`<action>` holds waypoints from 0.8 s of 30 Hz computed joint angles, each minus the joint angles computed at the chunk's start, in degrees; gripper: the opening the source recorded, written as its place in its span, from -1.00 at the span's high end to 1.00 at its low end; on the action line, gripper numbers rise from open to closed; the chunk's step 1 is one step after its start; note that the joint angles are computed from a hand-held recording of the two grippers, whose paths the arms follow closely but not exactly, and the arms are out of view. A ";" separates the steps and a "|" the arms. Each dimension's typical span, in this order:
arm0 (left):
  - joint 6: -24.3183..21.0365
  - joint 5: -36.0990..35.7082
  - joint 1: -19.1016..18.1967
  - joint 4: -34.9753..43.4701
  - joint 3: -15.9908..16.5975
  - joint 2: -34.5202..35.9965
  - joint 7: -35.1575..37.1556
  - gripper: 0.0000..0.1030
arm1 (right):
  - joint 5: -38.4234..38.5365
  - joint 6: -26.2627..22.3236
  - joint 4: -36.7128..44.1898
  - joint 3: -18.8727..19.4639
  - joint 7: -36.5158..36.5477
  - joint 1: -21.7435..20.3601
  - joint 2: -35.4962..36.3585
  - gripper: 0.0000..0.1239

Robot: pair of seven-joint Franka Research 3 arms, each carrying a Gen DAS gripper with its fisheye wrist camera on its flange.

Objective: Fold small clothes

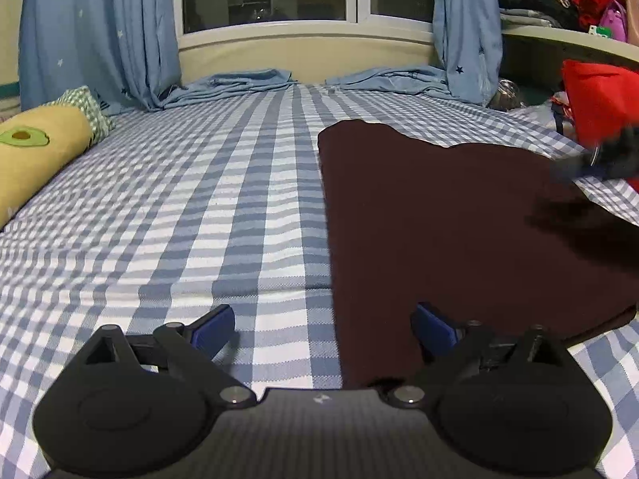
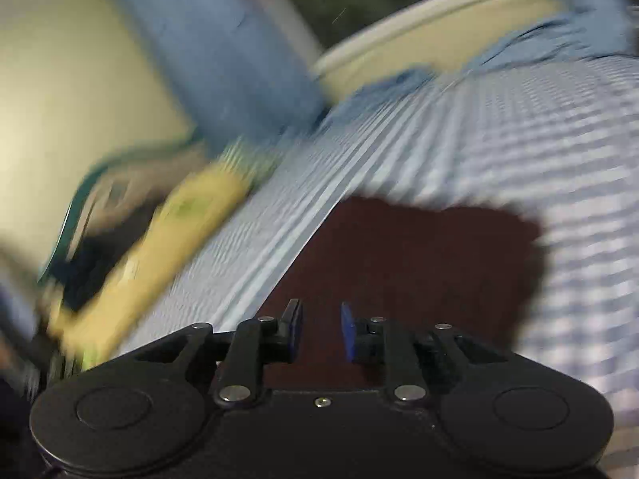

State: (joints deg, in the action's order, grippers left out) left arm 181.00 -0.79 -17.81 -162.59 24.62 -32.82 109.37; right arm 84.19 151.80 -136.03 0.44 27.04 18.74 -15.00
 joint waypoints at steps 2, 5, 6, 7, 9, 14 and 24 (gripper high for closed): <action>0.61 0.31 0.58 -0.19 -0.71 0.31 0.02 -0.91 | -7.98 3.29 1.40 2.52 3.90 0.34 3.51 0.72; 1.44 0.90 0.23 -0.42 -0.33 0.56 0.03 -0.92 | -10.27 11.12 5.50 2.64 12.22 -0.15 10.70 1.00; 1.40 1.04 0.06 -0.41 -0.08 0.54 -0.03 -0.93 | -6.47 13.13 7.71 2.13 12.23 -0.57 13.19 1.00; 1.14 1.14 -0.01 -0.36 0.10 0.41 -0.10 -0.93 | -4.47 14.41 9.88 1.78 12.21 -1.41 15.40 1.00; 0.43 1.18 -0.25 -0.15 0.53 0.15 0.03 -0.94 | -4.70 13.64 12.71 1.60 13.89 -3.28 17.97 1.00; -2.36 0.56 -0.39 0.23 1.26 -2.32 1.95 -0.92 | -17.35 24.23 11.12 2.78 24.00 -2.96 17.39 0.68; -34.39 -17.49 -21.11 17.53 25.65 -9.81 15.65 -0.99 | -9.68 1.23 -5.10 -2.92 24.02 -5.19 -7.84 -0.63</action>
